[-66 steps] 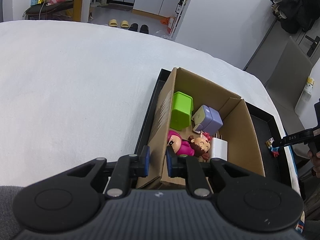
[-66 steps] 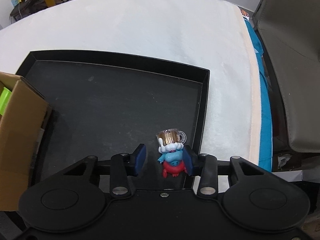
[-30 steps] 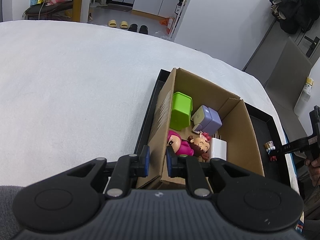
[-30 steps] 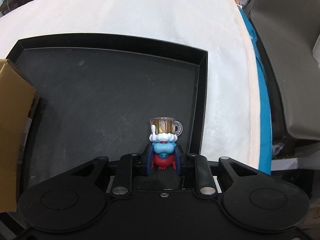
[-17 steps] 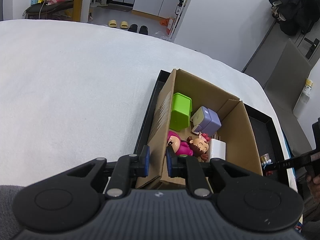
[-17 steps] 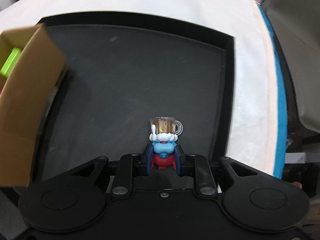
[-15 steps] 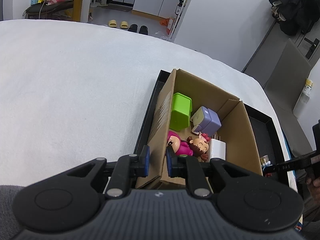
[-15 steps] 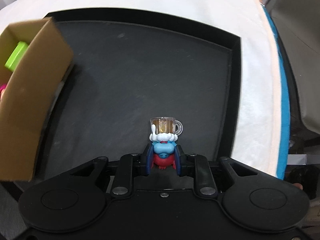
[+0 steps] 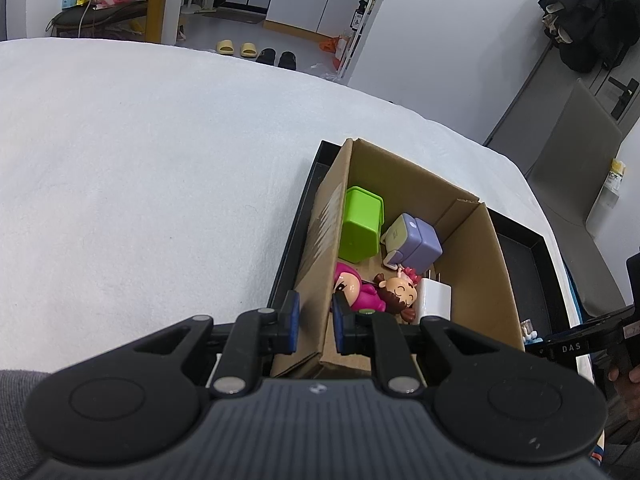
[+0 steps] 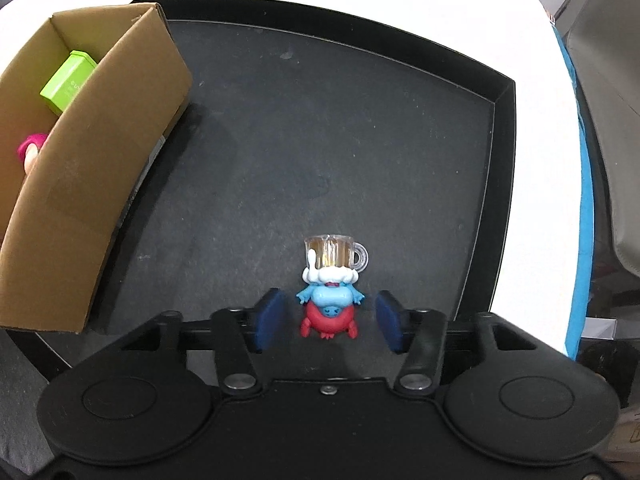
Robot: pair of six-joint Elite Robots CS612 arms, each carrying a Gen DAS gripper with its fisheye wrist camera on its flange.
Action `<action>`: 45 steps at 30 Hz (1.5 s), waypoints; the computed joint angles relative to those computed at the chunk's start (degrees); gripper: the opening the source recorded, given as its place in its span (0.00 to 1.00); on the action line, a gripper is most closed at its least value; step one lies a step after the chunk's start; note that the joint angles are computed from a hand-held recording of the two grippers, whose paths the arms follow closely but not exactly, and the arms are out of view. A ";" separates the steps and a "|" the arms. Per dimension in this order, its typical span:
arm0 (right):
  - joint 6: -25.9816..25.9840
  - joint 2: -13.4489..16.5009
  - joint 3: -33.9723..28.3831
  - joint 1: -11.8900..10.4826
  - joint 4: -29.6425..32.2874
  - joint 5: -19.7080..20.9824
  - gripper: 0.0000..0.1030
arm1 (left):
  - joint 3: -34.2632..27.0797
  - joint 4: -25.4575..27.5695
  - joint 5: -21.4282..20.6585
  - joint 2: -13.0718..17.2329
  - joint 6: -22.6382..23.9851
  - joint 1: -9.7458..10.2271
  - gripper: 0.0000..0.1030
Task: Organize rigid objects
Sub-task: 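Close the right gripper on the red-blue figure and lift it, then carry the red-blue figure over the cardboard box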
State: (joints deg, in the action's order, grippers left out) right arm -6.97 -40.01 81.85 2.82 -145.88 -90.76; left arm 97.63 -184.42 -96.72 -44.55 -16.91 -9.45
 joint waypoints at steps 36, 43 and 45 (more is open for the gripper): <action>5.04 -2.32 3.19 1.67 -4.62 -5.34 0.37 | -0.40 -0.45 -3.99 0.46 -1.74 0.97 0.15; 4.56 -4.05 3.96 1.99 -5.59 -5.50 0.37 | -0.68 -0.26 -4.61 0.65 -2.12 1.27 0.16; 4.10 -4.40 3.89 2.06 -5.76 -5.35 0.37 | -0.68 -0.25 -4.68 0.65 -2.26 1.28 0.16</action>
